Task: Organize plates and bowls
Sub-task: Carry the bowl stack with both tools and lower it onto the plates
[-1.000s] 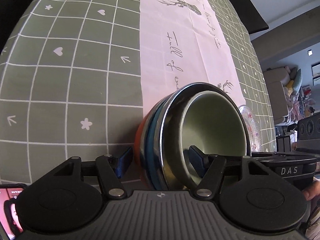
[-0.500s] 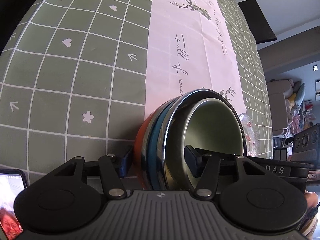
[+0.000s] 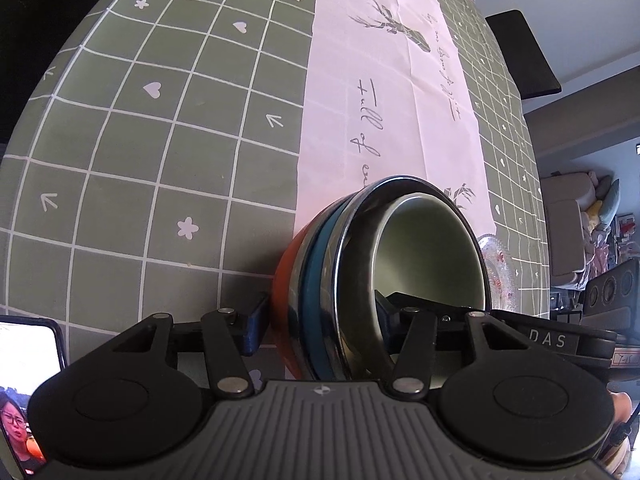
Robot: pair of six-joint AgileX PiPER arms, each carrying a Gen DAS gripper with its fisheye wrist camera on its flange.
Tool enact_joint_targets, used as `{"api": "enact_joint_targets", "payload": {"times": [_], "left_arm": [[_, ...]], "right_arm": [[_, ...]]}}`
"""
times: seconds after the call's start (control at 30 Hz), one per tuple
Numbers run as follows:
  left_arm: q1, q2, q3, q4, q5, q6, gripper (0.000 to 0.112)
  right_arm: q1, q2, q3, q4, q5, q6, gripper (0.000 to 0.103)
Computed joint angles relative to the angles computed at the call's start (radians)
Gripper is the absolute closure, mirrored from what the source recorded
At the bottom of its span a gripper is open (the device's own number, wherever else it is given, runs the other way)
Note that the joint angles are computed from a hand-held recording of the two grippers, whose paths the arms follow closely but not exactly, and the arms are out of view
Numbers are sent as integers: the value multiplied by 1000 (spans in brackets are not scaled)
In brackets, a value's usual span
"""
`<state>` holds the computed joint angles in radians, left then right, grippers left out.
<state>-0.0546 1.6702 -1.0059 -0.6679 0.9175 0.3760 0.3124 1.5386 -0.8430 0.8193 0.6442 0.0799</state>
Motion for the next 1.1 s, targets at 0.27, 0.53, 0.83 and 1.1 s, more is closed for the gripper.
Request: {"api": "enact_joint_targets", "payload": {"times": [0.27, 0.53, 0.83, 1.1], "left_arm": [[-24, -40, 0, 0, 1, -31, 53], [-139, -66, -30, 4, -21, -108, 53], [-300, -44, -98, 7, -59, -210, 53], [-427, 14, -165, -4, -98, -282, 54]], "right_arm": [[-23, -57, 4, -30, 29, 6, 55], [-130, -174, 44, -73, 102, -10, 55], [-325, -307, 87, -107, 217, -80, 55], [-593, -381, 100, -114, 376, -224, 56]]}}
